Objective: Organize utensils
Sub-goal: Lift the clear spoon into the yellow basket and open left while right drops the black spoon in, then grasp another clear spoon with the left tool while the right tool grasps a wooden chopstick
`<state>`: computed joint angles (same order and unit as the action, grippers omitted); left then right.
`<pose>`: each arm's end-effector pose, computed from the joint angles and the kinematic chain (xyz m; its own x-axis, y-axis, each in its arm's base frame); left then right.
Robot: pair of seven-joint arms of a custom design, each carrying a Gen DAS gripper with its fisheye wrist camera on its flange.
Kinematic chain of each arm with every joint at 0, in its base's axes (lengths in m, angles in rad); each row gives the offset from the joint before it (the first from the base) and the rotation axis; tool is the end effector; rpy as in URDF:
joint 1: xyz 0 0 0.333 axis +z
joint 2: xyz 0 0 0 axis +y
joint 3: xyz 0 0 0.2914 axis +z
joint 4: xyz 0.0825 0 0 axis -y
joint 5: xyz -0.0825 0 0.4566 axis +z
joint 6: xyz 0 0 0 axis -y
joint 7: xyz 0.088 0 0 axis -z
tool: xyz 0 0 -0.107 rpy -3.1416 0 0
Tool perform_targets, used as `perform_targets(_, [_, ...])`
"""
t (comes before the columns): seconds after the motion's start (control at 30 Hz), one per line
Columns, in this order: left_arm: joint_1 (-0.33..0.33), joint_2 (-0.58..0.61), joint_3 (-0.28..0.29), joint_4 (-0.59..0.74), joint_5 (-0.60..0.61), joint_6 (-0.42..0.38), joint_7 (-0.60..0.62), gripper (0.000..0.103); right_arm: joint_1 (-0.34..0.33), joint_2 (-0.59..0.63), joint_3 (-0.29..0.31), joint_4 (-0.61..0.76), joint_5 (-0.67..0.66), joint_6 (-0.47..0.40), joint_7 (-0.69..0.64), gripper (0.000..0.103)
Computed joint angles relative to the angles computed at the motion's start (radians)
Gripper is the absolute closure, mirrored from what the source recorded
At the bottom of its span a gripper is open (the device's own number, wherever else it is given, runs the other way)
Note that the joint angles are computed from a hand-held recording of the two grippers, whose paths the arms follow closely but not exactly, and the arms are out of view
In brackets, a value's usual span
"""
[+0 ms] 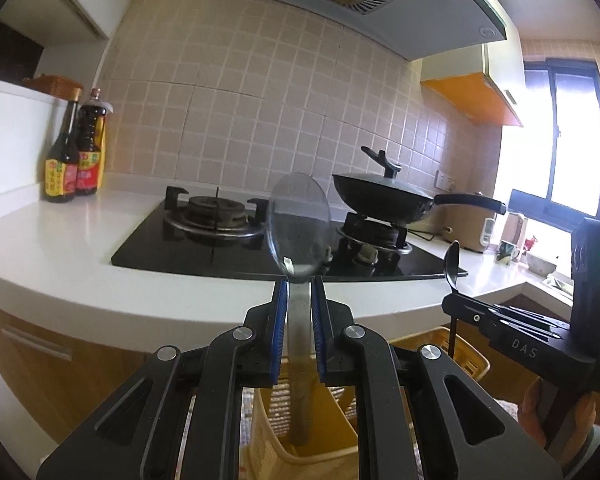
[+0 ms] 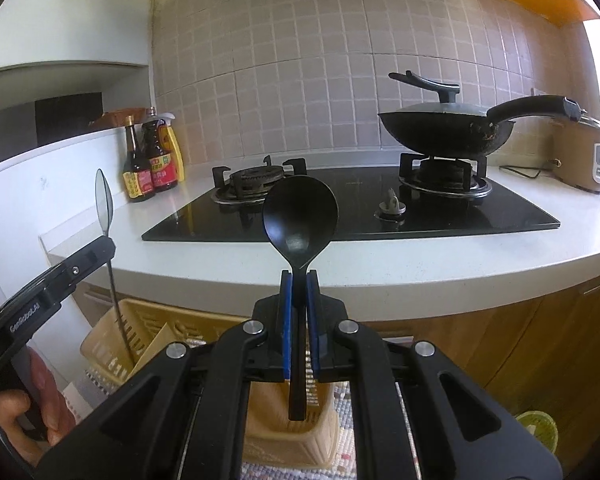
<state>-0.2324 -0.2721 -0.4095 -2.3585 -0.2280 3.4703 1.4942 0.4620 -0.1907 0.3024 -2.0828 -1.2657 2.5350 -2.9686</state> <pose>0.4588 -0.3273 0.5360 -0.4696 -0.8677 0.1632 -0.2588 -0.0414 -0.9650 0.4340 0.4415 0.5223 0.0219 -0.9865 -0.1625 -0.4052 0.1399 -0.9035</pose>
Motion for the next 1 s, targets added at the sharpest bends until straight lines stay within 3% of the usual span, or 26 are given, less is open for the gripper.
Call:
perform_targets(0.1, [0.03, -0.031, -0.037, -0.022, -0.033, -0.005, 0.023, 0.085, 0.0, -0.027, -0.004, -0.029, 0.022, 0.036, 0.003, 0.097])
perform_targets(0.3, [-0.03, -0.11, 0.031, -0.083, 0.024, -0.041, -0.053, 0.073, -0.011, -0.09, 0.021, -0.081, 0.067, 0.052, 0.001, 0.096])
perform_targets(0.43, [-0.061, -0.188, 0.067, -0.139, 0.069, -0.07, -0.117, 0.067, -0.021, -0.128, 0.046, -0.104, 0.103, 0.047, -0.006, 0.082])
perform_targets(0.6, [-0.076, -0.292, 0.083, -0.206, 0.113, -0.111, -0.182, 0.065, -0.028, -0.183, 0.074, -0.133, 0.164, 0.038, -0.017, 0.08])
perform_targets(0.73, [-0.1, -0.395, 0.105, -0.259, 0.144, -0.171, -0.227, 0.065, -0.012, -0.227, 0.092, -0.146, 0.283, -0.011, -0.099, 0.08])
perform_targets(1.0, [-0.306, -0.554, 0.294, -0.342, 0.162, -0.403, -0.196, 0.06, 0.078, -0.254, 0.078, -0.166, 0.657, -0.123, -0.339, 0.08])
